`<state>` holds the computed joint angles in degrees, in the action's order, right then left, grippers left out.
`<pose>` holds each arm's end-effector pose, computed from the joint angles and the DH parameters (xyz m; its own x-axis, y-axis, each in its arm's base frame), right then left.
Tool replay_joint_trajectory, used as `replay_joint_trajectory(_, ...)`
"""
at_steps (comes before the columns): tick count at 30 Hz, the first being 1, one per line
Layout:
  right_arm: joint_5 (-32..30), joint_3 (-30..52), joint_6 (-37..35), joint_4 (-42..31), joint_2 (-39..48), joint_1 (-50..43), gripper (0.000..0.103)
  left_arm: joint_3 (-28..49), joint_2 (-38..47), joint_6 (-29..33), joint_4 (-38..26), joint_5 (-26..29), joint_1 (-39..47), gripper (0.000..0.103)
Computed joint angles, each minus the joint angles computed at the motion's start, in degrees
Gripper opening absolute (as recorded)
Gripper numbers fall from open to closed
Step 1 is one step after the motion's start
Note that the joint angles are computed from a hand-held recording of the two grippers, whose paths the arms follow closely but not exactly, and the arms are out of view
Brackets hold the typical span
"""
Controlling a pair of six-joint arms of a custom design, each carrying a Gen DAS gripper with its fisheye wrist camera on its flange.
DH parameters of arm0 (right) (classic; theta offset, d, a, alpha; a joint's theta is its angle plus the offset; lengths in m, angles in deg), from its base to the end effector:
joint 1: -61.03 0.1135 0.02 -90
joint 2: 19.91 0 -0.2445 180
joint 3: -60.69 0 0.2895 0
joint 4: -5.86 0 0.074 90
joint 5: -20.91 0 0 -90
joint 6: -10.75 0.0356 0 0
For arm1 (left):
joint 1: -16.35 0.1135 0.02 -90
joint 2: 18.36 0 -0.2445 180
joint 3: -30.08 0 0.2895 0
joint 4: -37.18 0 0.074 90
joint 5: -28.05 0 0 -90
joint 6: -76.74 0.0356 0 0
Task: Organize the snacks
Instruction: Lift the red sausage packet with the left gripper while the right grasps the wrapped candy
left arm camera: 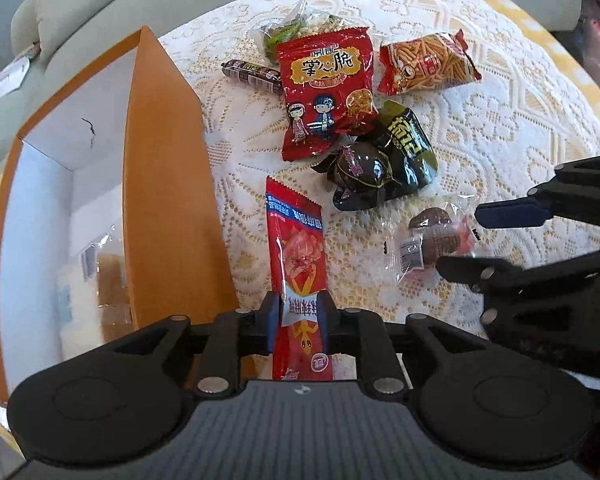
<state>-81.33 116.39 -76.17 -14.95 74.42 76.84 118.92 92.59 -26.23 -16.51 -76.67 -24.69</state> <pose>0.3058 0.0944 0.0829 -0.8472 -0.1853 -0.4979 -0.3249 0.9222 0.2096 0.3093 -0.2573 0.1278 -0.8445 0.4474 -0.2943 0.4089 0.8936 0.1850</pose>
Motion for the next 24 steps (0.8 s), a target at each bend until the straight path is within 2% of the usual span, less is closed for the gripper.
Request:
replay_joint_trajectory(2, 1.7, 0.1, -2.7, 1.4, 0.9, 0.9, 0.050, -1.8, -1.5, 0.7, 2.1, 1.7, 0.5, 0.021)
replay_joint_trajectory(8, 6.0, -0.2, -8.6, 5.6, 2.9, 3.9, 0.057, -5.0, -4.0, 1.6, 6.5, 7.9, 2.3, 0.021)
replay_joint_trajectory(10, 7.8, -0.5, -10.5, 7.0, 3.9, 5.0, 0.061, -4.9, -3.6, 1.2, 6.7, 8.1, 2.5, 0.021)
replay_joint_trajectory(12, 9.0, -1.0, -11.3, 8.6, 4.1, 5.7, 0.060, -4.4, -2.9, 0.6, 6.5, 6.9, 2.3, 0.028)
replay_joint_trajectory(15, 7.7, -1.1, -9.5, 9.1, 4.1, 4.7, 0.048, -4.0, -1.8, -0.3, 6.5, 5.9, 2.3, 0.030)
replay_joint_trajectory(17, 5.2, -0.7, -7.8, 8.4, 4.0, 3.4, 0.045, -3.8, -1.3, -0.5, 6.6, 5.7, 2.2, 0.030)
replay_joint_trajectory(19, 4.4, -0.7, -6.9, 7.9, 3.5, 3.2, 0.037, -3.4, -0.8, -1.2, 6.1, 6.3, 2.7, 0.013)
replay_joint_trajectory(20, 4.8, -1.0, -6.8, 7.5, 2.6, 3.6, 0.036, -3.7, -0.9, -1.5, 6.2, 6.6, 2.9, 0.009)
replay_joint_trajectory(24, 4.8, -1.4, -5.5, 5.8, 0.8, 3.6, 0.028, -5.6, -2.6, -2.9, 7.3, 5.7, 2.7, 0.006)
